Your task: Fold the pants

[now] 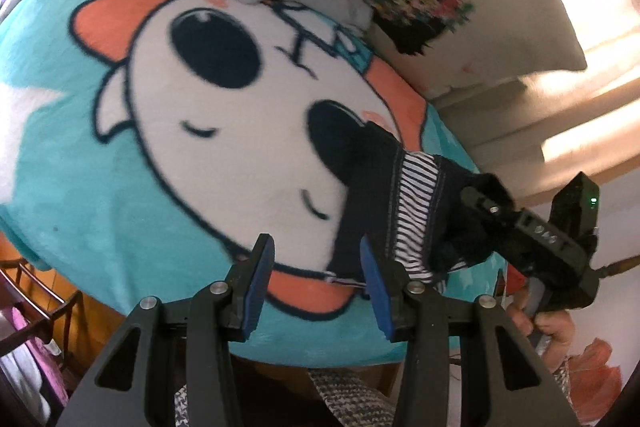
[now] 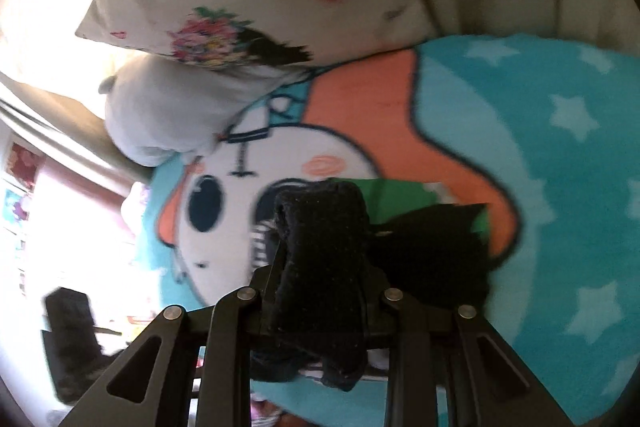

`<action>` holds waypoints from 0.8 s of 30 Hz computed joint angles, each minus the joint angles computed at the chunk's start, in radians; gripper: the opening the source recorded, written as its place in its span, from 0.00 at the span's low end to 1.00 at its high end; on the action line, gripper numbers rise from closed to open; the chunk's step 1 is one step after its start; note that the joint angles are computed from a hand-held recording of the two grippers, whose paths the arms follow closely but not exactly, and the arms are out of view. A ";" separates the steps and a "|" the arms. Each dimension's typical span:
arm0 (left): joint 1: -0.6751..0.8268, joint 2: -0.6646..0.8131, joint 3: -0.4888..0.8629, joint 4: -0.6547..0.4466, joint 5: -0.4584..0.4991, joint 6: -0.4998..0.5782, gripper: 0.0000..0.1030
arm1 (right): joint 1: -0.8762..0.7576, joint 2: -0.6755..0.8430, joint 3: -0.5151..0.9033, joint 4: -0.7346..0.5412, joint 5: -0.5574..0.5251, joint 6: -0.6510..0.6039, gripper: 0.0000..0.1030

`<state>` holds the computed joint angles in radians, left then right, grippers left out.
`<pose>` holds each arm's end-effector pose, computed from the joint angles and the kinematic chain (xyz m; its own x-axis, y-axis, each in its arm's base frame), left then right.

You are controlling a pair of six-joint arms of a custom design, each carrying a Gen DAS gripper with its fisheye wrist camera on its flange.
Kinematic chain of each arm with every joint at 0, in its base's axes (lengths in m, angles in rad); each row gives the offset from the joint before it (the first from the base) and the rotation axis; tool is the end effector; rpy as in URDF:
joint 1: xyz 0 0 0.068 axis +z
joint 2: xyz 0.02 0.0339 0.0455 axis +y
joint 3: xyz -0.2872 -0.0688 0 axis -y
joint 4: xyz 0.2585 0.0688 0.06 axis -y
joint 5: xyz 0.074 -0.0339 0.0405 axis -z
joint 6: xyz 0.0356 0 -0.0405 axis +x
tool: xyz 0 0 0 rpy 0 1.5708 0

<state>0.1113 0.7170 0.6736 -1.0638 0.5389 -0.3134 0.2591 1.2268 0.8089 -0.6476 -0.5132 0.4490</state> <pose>0.1125 -0.0058 0.2574 -0.8865 -0.3653 -0.2839 -0.1478 0.8050 -0.5745 0.2223 0.0770 0.2419 -0.9586 0.1371 -0.2496 -0.0409 0.8011 0.5971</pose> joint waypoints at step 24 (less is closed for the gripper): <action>-0.799 0.293 -0.035 0.460 -0.345 -0.550 0.44 | -0.346 0.150 -0.088 -0.142 -0.352 -0.295 0.42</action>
